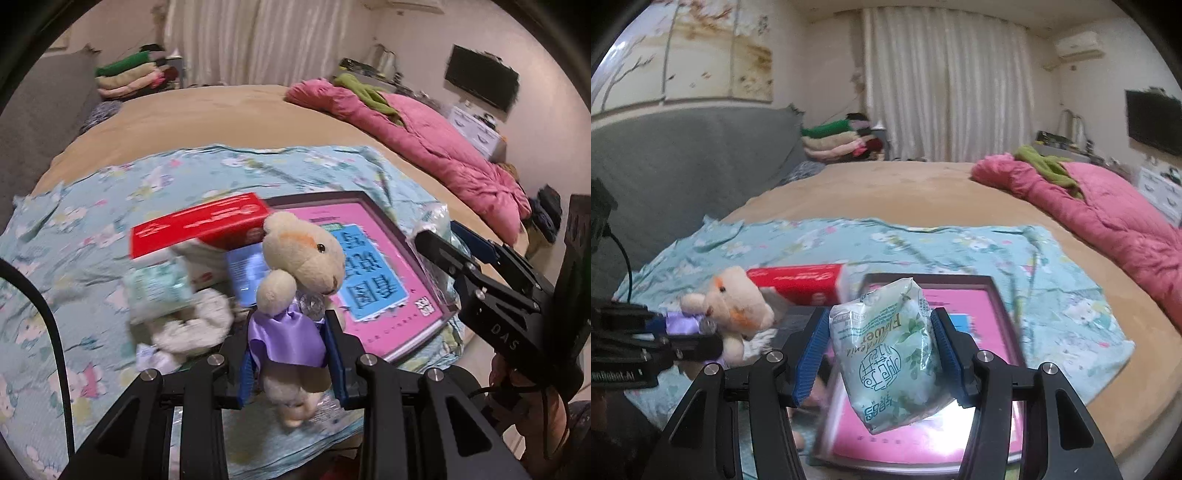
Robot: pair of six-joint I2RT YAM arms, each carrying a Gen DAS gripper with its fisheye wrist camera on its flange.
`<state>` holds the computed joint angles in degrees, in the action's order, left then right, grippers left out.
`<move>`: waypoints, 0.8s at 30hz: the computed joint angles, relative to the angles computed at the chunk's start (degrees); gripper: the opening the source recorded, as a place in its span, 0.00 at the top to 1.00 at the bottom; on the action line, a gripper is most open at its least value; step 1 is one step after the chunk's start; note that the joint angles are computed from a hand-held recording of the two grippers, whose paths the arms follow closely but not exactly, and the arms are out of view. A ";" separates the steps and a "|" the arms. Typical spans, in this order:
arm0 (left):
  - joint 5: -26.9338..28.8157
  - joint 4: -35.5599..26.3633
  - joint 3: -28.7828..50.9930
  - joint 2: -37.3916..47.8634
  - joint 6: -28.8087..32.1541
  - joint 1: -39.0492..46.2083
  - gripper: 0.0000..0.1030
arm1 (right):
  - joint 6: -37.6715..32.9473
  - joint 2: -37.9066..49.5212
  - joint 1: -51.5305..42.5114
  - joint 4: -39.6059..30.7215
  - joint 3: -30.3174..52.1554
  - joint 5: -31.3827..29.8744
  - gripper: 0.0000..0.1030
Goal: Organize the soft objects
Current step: 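Carry the teddy bear with the left tool while the right tool carries the wipes pack to the tray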
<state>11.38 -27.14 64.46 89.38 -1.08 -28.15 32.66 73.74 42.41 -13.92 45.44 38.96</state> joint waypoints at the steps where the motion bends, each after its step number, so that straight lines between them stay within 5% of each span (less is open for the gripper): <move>1: -0.34 -0.29 0.95 1.00 -0.29 -1.09 0.68 | 0.47 -0.97 -0.47 0.02 -0.83 0.24 0.44; 12: -4.03 -1.93 9.94 13.32 -3.97 -10.06 0.68 | 5.95 -7.63 -8.67 -0.74 -6.58 -3.80 0.44; 24: -6.43 -1.44 12.32 21.52 -3.79 -13.24 0.68 | 6.30 -3.01 -15.77 1.98 -9.14 -11.07 0.44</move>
<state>4.95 -28.58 76.78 110.90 -4.87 -41.39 38.96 70.73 26.64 -11.94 36.30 27.88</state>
